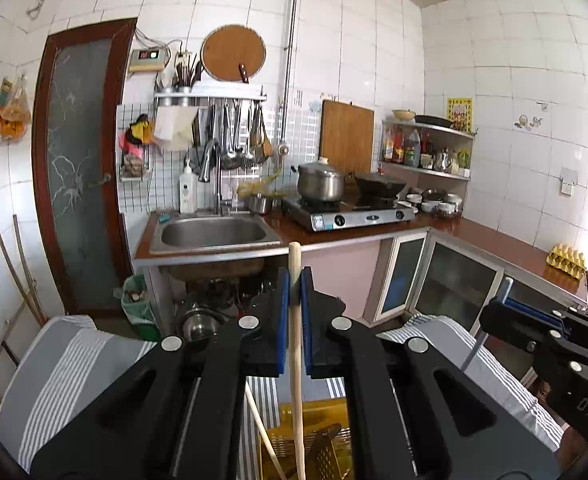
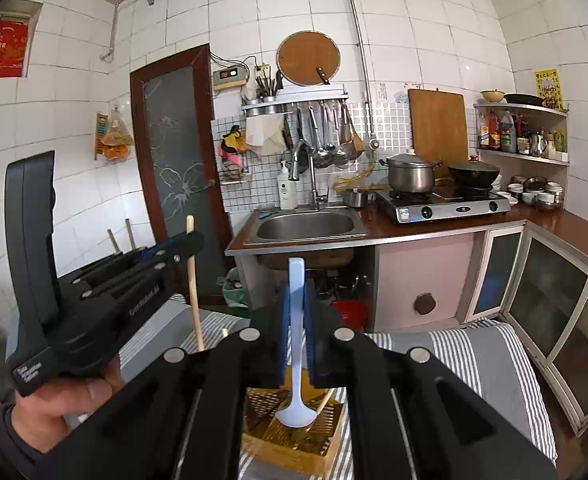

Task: Organize utensils
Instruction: 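Lift and carry the chopstick with the left tool while the right tool carries the spoon over the caddy, then open both tools to drop the chopstick and spoon into the caddy, then move both open tools back down toward the loose wooden chopsticks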

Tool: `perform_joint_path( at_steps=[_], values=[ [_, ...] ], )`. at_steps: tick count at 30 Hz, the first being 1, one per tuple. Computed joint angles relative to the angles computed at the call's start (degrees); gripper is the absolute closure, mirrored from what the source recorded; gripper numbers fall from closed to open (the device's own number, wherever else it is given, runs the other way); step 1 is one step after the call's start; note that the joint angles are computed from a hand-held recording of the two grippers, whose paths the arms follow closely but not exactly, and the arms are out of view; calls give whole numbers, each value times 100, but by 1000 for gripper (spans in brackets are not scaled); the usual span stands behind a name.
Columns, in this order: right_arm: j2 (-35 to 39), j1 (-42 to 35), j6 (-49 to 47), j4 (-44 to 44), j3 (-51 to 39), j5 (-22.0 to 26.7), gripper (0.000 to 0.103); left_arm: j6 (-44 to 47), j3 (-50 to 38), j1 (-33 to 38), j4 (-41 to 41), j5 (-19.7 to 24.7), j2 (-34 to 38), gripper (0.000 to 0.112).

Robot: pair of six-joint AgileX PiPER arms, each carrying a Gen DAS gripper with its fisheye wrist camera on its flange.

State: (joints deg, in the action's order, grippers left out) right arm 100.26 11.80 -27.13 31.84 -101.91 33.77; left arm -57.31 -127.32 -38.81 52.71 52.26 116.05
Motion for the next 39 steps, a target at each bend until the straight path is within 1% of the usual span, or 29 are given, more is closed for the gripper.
perform_joint_path(
  at_steps=[2, 5, 7, 14, 21, 22, 23, 24, 25, 26, 29, 31, 35, 37, 39],
  values=[
    [99, -16, -12, 57, 10, -66, 96, -108, 107, 25, 57, -69, 26, 108],
    [249, -64, -147, 251, 53, -124, 96, -499, 459, 40, 415, -265, -49, 108],
    [312, -53, -62, 197, 79, -163, 96, -631, 548, 49, 511, -318, -72, 108],
    [298, -15, -56, 212, 208, -212, 96, -671, 470, 42, 649, -291, -8, 108],
    [266, -17, -68, 270, 362, -256, 96, -209, 217, 66, 195, -148, 221, 108],
    [287, -25, -36, 279, 367, -253, 94, -42, 159, 85, 13, -143, 250, 108],
    [344, -35, 79, 198, 295, -175, 89, 144, 85, 112, -182, -96, 294, 106],
    [410, -48, 170, 120, 207, -91, 85, 146, 77, 87, -147, 36, 337, 92],
    [388, -64, 189, 80, 290, -173, 79, 111, 143, 103, -140, 29, 310, 80],
    [356, -97, 234, 21, 373, -253, 76, -77, 407, 116, -76, -44, 185, 65],
    [293, -273, 245, 39, 511, -272, 74, -239, 861, 158, -22, -17, -65, 64],
    [213, -392, 285, -59, 645, -261, 74, -445, 1337, 171, 104, -51, -353, 64],
    [-78, -626, 72, -234, 1142, -335, 74, -1175, 2744, 167, 529, -207, -1174, 64],
    [-315, -758, -113, -296, 1583, -393, 74, -1510, 3510, 142, 666, -210, -1609, 64],
    [-628, -921, -608, -113, 2204, -482, 74, -1835, 4326, 78, 768, -227, -2065, 64]
  ],
)
